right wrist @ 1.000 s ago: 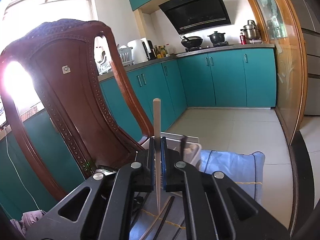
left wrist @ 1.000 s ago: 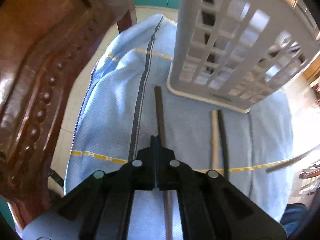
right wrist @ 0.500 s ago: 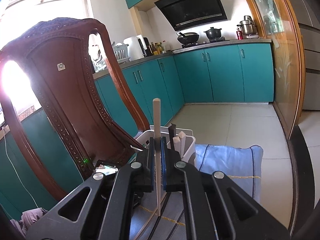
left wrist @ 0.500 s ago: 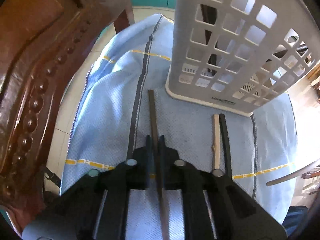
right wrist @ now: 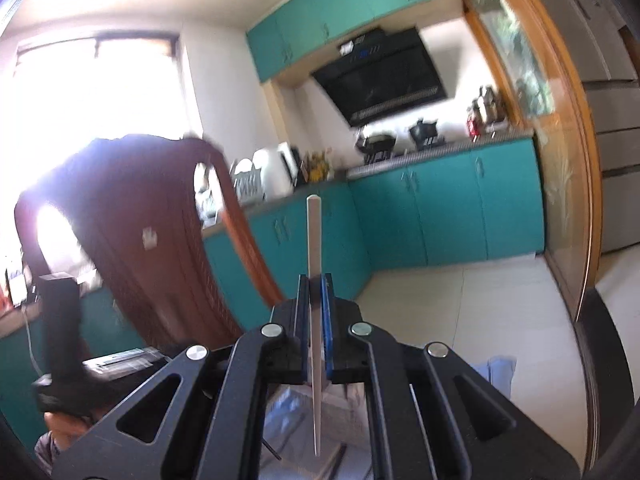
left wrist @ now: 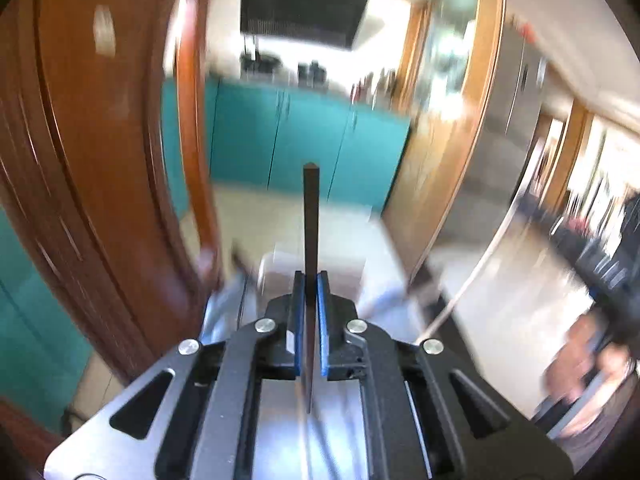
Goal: Organize utensils
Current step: 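Lift both sticks over the white basket and open both tools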
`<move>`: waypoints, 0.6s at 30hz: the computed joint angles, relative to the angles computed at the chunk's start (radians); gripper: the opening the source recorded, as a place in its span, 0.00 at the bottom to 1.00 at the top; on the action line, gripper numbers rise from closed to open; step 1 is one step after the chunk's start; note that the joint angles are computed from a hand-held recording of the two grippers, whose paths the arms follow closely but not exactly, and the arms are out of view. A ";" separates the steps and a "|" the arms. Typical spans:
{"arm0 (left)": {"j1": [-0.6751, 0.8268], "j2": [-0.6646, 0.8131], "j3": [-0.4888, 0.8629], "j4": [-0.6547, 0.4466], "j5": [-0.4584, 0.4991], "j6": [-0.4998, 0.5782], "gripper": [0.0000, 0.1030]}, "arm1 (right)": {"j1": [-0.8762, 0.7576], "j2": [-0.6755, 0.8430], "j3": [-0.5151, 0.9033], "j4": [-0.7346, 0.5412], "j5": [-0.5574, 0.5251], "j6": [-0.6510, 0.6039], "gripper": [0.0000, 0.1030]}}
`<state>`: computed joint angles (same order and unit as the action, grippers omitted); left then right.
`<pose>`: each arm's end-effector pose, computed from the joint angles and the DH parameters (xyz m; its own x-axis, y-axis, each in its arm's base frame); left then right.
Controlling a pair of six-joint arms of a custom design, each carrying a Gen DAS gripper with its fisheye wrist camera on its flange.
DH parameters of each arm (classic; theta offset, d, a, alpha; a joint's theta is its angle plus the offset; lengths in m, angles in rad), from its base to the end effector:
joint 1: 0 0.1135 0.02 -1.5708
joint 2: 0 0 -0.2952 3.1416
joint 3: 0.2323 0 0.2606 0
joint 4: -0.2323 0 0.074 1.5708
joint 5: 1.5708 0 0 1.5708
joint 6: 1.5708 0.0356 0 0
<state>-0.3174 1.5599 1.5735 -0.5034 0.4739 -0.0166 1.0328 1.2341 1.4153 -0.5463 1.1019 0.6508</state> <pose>0.3396 -0.1287 0.4224 -0.4578 0.1349 -0.8787 0.6528 0.7220 -0.2293 0.1529 0.1943 0.4647 -0.1220 0.3299 -0.9361 0.1418 0.9393 0.3125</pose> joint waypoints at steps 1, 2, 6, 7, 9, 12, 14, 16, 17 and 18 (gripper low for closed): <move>0.003 -0.011 0.005 0.051 -0.002 -0.045 0.06 | -0.013 -0.004 -0.005 0.060 0.009 -0.040 0.06; -0.001 -0.010 0.014 0.098 -0.025 -0.088 0.06 | -0.030 -0.007 -0.015 0.116 0.012 -0.071 0.06; -0.045 0.057 0.048 0.259 -0.163 -0.201 0.06 | -0.120 -0.005 -0.075 0.273 -0.001 -0.112 0.06; -0.049 0.079 0.050 0.270 -0.169 -0.202 0.06 | -0.140 -0.011 -0.112 0.336 -0.005 -0.127 0.06; -0.067 0.123 0.048 0.273 -0.184 -0.205 0.06 | -0.176 -0.013 -0.171 0.436 -0.004 -0.157 0.06; -0.094 0.219 0.099 0.268 -0.221 -0.185 0.06 | -0.228 -0.006 -0.230 0.516 -0.015 -0.161 0.06; -0.110 0.284 0.139 0.269 -0.257 -0.155 0.06 | -0.260 0.012 -0.236 0.504 -0.053 -0.153 0.06; -0.128 0.311 0.145 0.266 -0.284 -0.133 0.06 | -0.287 0.037 -0.237 0.477 -0.086 -0.141 0.06; -0.128 0.317 0.146 0.258 -0.286 -0.123 0.07 | -0.297 0.050 -0.235 0.461 -0.106 -0.138 0.06; -0.136 0.333 0.155 0.247 -0.298 -0.111 0.07 | -0.306 0.064 -0.225 0.445 -0.120 -0.134 0.06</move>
<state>-0.4535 1.8924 1.7284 -0.2569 0.1755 -0.1273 0.7265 1.2982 1.1899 -0.1016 0.9816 0.5165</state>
